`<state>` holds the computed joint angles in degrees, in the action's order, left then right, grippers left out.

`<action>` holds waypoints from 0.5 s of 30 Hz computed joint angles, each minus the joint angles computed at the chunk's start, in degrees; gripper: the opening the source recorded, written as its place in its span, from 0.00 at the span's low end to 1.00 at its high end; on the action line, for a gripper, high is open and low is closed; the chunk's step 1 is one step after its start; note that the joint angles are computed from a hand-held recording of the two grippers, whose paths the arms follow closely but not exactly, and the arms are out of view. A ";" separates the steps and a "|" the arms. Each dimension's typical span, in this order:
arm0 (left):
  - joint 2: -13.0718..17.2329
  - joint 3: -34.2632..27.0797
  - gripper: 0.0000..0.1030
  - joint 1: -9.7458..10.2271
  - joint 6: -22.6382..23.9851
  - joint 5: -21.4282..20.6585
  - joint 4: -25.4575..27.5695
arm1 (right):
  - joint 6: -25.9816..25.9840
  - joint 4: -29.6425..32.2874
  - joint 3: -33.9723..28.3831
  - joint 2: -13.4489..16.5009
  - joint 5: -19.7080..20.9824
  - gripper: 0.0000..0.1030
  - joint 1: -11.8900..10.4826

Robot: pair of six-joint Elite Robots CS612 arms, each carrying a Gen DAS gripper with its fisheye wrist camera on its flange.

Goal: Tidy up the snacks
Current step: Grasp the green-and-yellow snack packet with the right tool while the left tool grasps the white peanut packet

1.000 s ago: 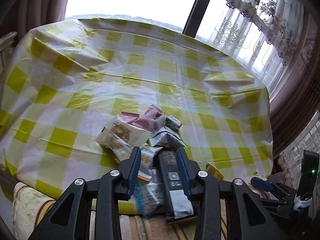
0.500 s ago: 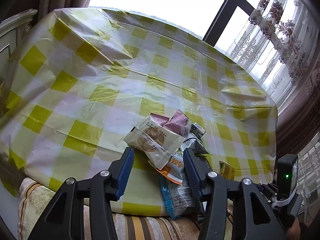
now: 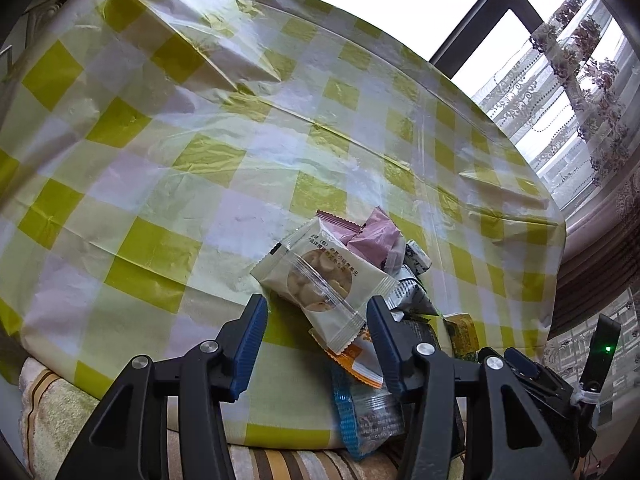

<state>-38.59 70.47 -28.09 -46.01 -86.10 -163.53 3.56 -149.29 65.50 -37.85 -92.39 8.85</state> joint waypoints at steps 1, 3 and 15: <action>0.30 -0.50 0.51 0.20 -0.57 -0.69 0.19 | 0.03 -0.20 -0.21 0.15 1.39 0.73 -0.10; 1.14 -1.84 0.52 0.72 -2.47 -2.14 0.74 | -0.53 0.58 -0.98 0.59 2.18 0.73 0.13; 5.29 -7.23 0.66 2.58 -15.72 -10.67 0.59 | -1.93 3.10 -4.43 3.12 4.22 0.73 0.64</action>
<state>-33.30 63.24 -25.51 -61.73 -96.77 -162.94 1.64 -146.19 61.07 -34.73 -88.16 9.49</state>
